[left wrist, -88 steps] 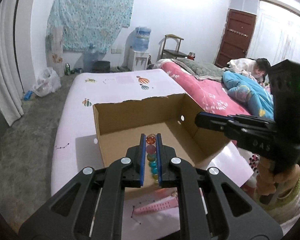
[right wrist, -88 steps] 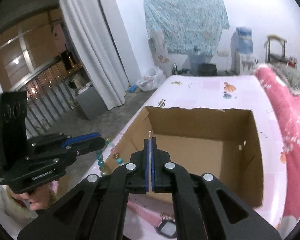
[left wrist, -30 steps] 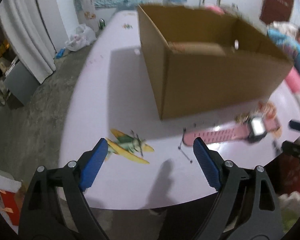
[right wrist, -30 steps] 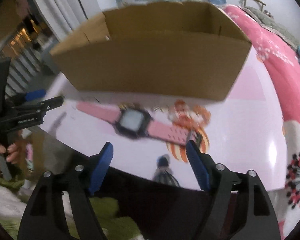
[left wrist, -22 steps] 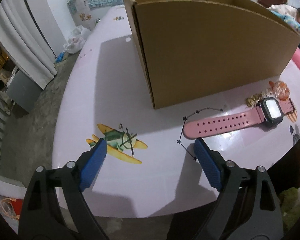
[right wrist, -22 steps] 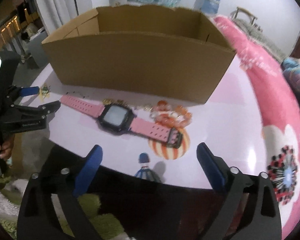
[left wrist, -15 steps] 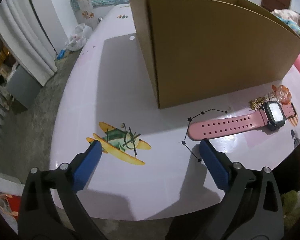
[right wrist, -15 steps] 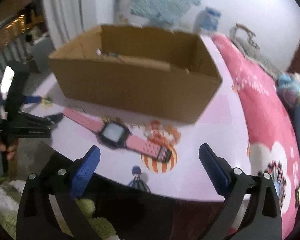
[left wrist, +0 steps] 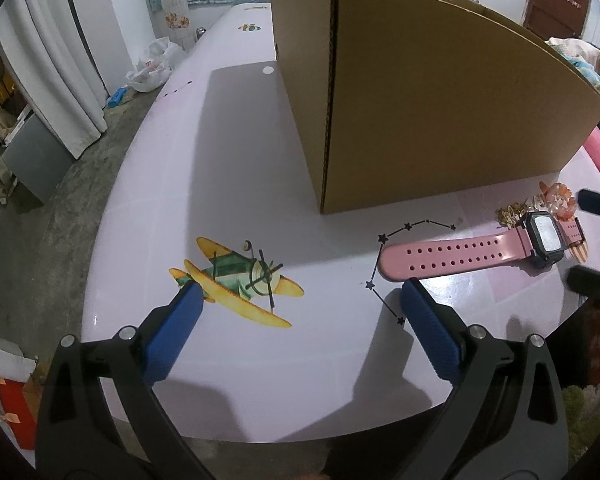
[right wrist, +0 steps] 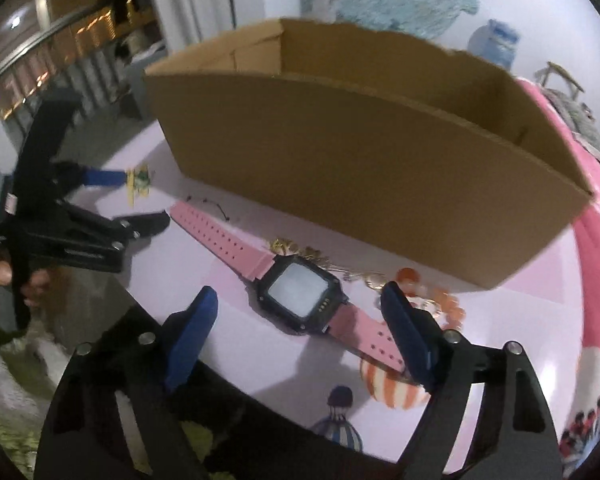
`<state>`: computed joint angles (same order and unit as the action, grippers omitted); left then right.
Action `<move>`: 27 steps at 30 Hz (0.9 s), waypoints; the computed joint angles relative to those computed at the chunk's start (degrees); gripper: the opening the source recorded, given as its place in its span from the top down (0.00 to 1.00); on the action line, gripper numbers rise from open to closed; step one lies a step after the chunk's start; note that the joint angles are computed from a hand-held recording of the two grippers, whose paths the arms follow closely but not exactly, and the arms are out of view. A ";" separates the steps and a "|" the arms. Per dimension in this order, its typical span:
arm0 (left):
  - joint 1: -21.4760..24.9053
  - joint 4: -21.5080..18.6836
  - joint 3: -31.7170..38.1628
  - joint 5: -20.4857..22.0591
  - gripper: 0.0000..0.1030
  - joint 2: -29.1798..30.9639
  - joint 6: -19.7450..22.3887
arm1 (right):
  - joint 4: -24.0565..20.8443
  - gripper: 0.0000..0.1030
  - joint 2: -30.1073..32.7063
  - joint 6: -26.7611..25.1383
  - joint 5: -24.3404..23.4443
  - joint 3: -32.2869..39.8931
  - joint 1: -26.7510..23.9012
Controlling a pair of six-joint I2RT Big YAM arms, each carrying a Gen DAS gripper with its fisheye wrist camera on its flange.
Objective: Organize jewelry
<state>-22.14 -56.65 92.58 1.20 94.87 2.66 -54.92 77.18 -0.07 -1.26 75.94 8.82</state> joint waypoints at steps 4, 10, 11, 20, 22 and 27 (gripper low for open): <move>0.24 0.55 -0.18 0.73 0.07 0.10 1.28 | -1.35 0.32 2.60 -1.81 0.40 1.07 0.48; -0.09 3.80 -2.41 0.70 0.07 -1.27 3.81 | -2.65 0.45 3.62 -2.55 0.00 1.61 1.17; -0.17 4.54 -2.95 1.13 0.08 -1.73 4.64 | -2.83 0.47 3.64 -2.43 -0.09 1.67 1.20; -3.42 9.71 -8.05 5.84 0.19 -6.53 16.15 | -5.89 0.47 4.24 -1.80 -6.16 2.77 0.08; -4.55 9.88 -8.56 5.43 0.27 -6.73 18.07 | -7.66 0.48 5.14 -1.65 -9.94 4.12 -1.03; -6.80 11.19 -10.36 4.18 0.40 -7.49 22.45 | -11.45 0.49 6.90 -1.99 -17.83 6.43 -3.63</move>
